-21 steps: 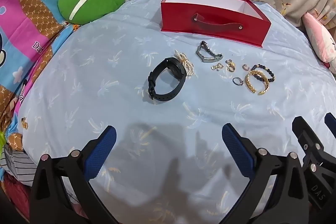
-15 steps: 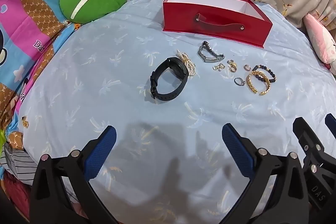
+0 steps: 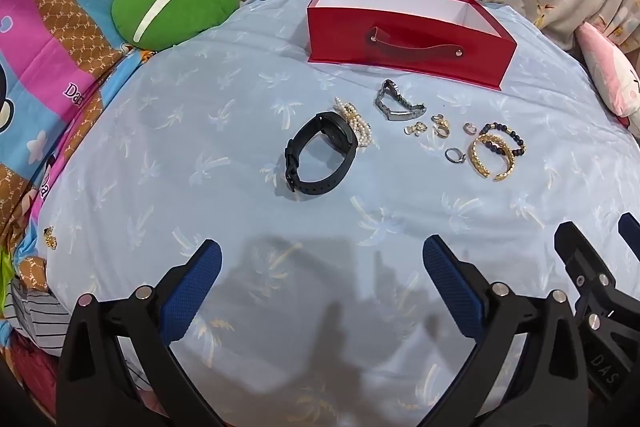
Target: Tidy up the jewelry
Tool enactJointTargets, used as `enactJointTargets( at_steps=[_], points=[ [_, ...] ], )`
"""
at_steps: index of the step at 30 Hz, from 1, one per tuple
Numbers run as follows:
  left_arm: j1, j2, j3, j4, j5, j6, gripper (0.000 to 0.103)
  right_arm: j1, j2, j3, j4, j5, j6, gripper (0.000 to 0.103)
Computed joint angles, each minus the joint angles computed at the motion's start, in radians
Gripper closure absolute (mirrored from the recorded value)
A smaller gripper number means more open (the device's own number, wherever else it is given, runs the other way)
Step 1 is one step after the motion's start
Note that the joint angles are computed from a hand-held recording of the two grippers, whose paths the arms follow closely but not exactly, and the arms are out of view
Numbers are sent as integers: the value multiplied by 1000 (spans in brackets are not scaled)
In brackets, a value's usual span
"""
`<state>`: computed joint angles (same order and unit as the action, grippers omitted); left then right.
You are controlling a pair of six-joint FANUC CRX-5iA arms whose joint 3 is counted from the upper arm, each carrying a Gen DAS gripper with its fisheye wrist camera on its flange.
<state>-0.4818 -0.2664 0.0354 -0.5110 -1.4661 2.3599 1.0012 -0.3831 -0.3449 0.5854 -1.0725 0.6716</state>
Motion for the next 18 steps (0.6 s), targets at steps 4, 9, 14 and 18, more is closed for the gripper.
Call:
enactJointTargets(
  at_steps=[4, 9, 14, 18],
  points=[
    [-3, -3, -2, -4, 0, 3, 5, -1, -8, -7, -5, -2, 2, 5],
    [-4, -5, -4, -6, 0, 4, 5, 1, -4, -11, -4, 2, -3, 5],
    [-4, -7, -9, -8, 5, 5, 5, 6, -3, -14, -4, 5, -10, 5],
    [-4, -6, -8, -8, 3, 7, 5, 4, -7, -16, -13, 10, -3, 5]
  ],
)
